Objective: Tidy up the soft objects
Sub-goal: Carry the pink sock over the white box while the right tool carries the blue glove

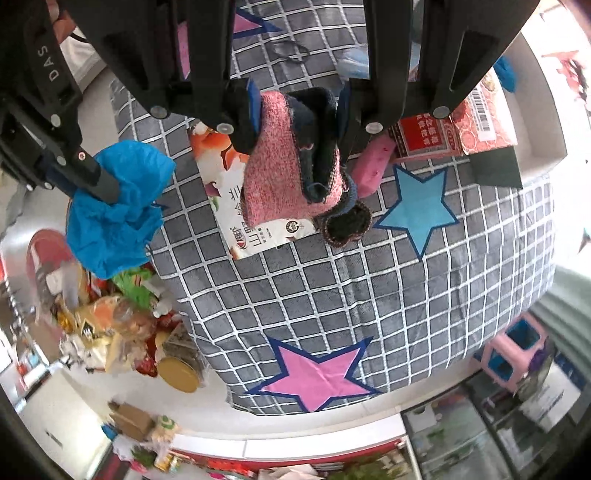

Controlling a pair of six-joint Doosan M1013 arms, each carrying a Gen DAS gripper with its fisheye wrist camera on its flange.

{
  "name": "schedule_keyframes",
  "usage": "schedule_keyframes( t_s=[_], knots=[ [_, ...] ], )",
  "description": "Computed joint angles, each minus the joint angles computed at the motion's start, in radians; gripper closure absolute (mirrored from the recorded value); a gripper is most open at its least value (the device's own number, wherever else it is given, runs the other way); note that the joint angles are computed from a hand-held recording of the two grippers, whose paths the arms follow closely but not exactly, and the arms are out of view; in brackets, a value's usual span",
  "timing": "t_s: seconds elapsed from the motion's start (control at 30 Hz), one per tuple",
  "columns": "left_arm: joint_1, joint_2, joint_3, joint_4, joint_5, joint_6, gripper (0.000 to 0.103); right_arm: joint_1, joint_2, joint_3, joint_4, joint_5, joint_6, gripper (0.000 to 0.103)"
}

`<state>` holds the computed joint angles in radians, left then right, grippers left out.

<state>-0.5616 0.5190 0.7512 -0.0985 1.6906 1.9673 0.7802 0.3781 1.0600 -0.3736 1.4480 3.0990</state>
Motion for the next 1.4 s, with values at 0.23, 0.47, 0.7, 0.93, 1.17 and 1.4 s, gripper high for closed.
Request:
schedule_keyframes(
  t_s=[0.23,0.47,0.7,0.93,1.17,1.4],
  knots=[
    [-0.003,-0.005,-0.013,0.026,-0.053,0.034,0.069,0.003,0.018,-0.047,-0.019,0.070,0.018,0.091],
    [0.033,0.006,-0.066,-0.007,-0.080,0.007,0.068,0.003,0.052,-0.118,-0.044,0.113,-0.015,0.091],
    [0.079,0.016,-0.095,0.014,-0.093,-0.028,0.068,-0.006,0.108,-0.215,-0.045,0.125,-0.092,0.091],
    [0.131,0.037,-0.126,0.031,-0.086,-0.093,0.068,-0.012,0.175,-0.329,-0.035,0.139,-0.172,0.091],
    [0.176,0.054,-0.150,0.012,-0.076,-0.146,0.068,-0.018,0.269,-0.498,-0.018,0.204,-0.299,0.091],
    [0.220,0.058,-0.150,0.006,-0.056,-0.173,0.068,-0.018,0.398,-0.748,-0.017,0.295,-0.416,0.091]
  ],
)
